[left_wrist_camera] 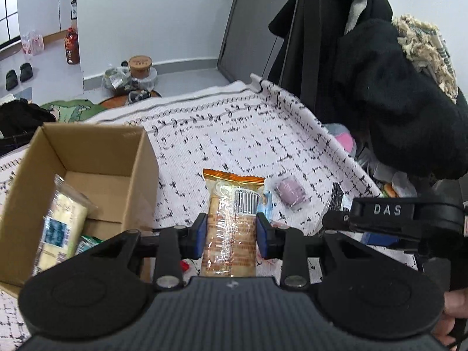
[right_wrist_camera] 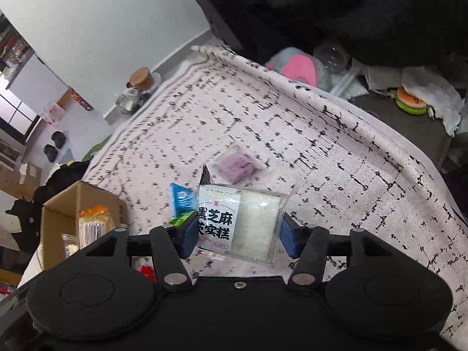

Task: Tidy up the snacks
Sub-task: 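Lift both held snacks and carry them over the open box, then open both grippers to drop the snacks into the box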

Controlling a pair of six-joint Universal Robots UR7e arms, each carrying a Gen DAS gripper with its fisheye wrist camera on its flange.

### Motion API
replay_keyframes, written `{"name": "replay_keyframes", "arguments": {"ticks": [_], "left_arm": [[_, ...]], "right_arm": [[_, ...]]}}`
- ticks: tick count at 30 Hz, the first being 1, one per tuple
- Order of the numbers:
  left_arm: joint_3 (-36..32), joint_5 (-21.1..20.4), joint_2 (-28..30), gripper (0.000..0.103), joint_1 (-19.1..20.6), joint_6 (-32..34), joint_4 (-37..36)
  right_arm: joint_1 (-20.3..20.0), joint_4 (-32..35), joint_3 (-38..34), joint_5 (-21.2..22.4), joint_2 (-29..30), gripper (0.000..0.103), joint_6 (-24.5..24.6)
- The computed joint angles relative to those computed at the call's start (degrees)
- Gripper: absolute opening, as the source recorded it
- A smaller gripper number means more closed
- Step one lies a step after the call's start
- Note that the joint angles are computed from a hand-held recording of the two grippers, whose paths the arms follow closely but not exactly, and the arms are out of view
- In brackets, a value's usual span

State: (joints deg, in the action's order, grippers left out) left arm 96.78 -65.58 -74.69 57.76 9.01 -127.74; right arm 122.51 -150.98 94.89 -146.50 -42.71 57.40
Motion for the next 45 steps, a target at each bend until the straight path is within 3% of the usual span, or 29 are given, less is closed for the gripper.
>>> {"name": "replay_keyframes", "arguments": {"ticks": [8,21,31,38,45], "left_arm": [[-1.32,0.73,-1.4,0.033,-0.64,0.64,-0.31],[-5.25,2.94,-2.12,0.033,0.74,1.4,-0.15],[-9.7,4.26,-0.06,0.033,4.15,1.92,-0.3],[-12.58,3.89,2.02,0.033,6.57,0.89,0.26],[-14.65,3.2,2.55,0.037,7.67,-1.12,1.64]], "right_arm": [[2.56,-6.49,-3.72,-1.66,3.57,0.055,-8.04],[4.42,-17.84,-11.39,1.18,10.12,0.055,-24.45],[3.99,-20.48,-15.1,4.42,13.04,0.055,-29.98],[3.54,-17.78,-18.03,7.0,14.66,0.055,-28.6],[3.55,-17.09,-22.18,9.96,17.57,0.055,-30.48]]}}
